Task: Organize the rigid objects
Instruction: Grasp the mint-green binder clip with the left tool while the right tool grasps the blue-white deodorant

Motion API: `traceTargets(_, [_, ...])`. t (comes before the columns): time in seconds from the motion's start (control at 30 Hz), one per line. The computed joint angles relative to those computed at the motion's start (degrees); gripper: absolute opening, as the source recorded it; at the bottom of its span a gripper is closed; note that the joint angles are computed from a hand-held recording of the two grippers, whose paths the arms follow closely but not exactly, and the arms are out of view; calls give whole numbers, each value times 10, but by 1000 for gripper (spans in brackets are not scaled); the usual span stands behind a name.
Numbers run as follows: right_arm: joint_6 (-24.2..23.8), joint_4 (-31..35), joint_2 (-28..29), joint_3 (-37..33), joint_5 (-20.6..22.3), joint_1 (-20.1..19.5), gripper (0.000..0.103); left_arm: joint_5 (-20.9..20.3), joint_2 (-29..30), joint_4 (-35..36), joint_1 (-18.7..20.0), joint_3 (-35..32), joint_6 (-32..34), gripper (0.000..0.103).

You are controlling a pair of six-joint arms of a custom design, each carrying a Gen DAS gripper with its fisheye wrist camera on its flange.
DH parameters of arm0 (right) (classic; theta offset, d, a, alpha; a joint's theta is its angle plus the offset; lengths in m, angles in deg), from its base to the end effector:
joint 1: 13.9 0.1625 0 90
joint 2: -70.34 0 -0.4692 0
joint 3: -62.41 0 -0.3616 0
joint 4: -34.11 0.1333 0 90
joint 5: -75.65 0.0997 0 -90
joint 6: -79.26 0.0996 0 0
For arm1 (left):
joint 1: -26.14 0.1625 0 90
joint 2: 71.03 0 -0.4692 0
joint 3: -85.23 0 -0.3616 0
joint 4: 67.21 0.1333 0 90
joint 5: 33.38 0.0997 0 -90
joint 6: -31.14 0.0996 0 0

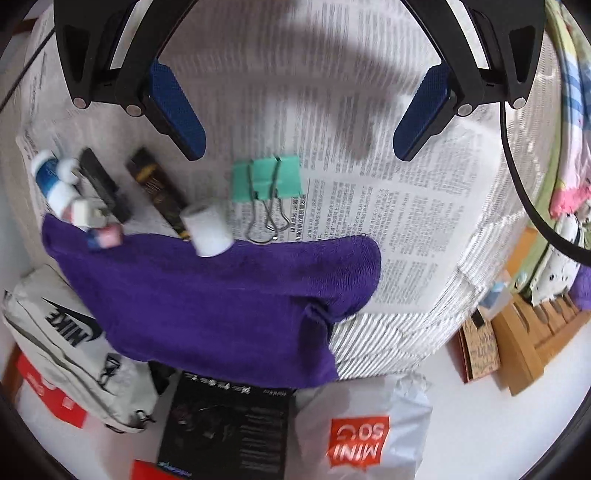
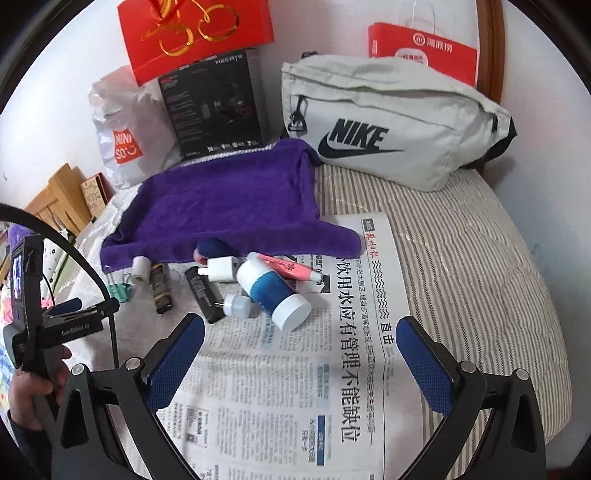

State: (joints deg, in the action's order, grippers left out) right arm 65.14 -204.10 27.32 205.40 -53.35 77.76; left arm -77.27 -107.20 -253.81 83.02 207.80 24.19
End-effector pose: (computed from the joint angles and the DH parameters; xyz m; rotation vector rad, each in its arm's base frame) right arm 0.0823 -0.4024 0.1493 -0.0442 -2.2617 0.9086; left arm -0.1079 -0.5407 0.0282 0.4521 2.3458 -0.5483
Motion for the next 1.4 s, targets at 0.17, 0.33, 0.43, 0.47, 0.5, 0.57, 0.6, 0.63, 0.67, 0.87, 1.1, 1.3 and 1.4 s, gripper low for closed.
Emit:
traceTargets(0.17, [-11, 35, 6, -23, 1, -19, 103, 4, 24, -6, 13, -27, 17, 94])
traceTargets(0.33, [-15, 54, 10, -38, 15, -33, 103, 14, 37, -31, 10, -33, 35, 86])
traceTargets(0.43, [-19, 66, 12, -45, 20, -38, 103, 10, 37, -54, 7, -24, 47, 66])
traceTargets(0.47, [-20, 69, 13, -47, 20, -40, 103, 5, 35, -59, 8, -22, 56, 62])
traceTargets(0.5, [-22, 71, 14, -49, 21, -43, 103, -1, 33, -59, 10, -23, 64, 52])
traceTargets(0.57, [-28, 70, 15, -49, 21, -47, 103, -10, 23, -54, 13, -18, 66, 40])
traceTargets(0.6, [-31, 67, 15, -49, 21, -49, 103, -16, 21, -52, 16, -18, 68, 40])
traceTargets(0.63, [-35, 66, 15, -48, 21, -52, 103, -21, 18, -54, 18, -16, 70, 40])
traceTargets(0.67, [-38, 65, 14, -48, 21, -56, 103, -24, 16, -56, 20, -15, 78, 40])
traceTargets(0.87, [-70, 93, 12, -63, 25, -67, 102, -16, 20, -66, 18, -12, 96, 40])
traceTargets(1.1, [-136, 118, 27, -93, 43, -74, 79, -17, 20, -65, 17, -10, 105, 40])
traceTargets(1.3, [-186, 162, 33, -119, 52, -72, 63, -24, 21, -86, 18, -4, 121, 40])
traceTargets(1.4, [-192, 190, 31, -126, 64, -72, 42, -30, 19, -86, 20, -3, 125, 40])
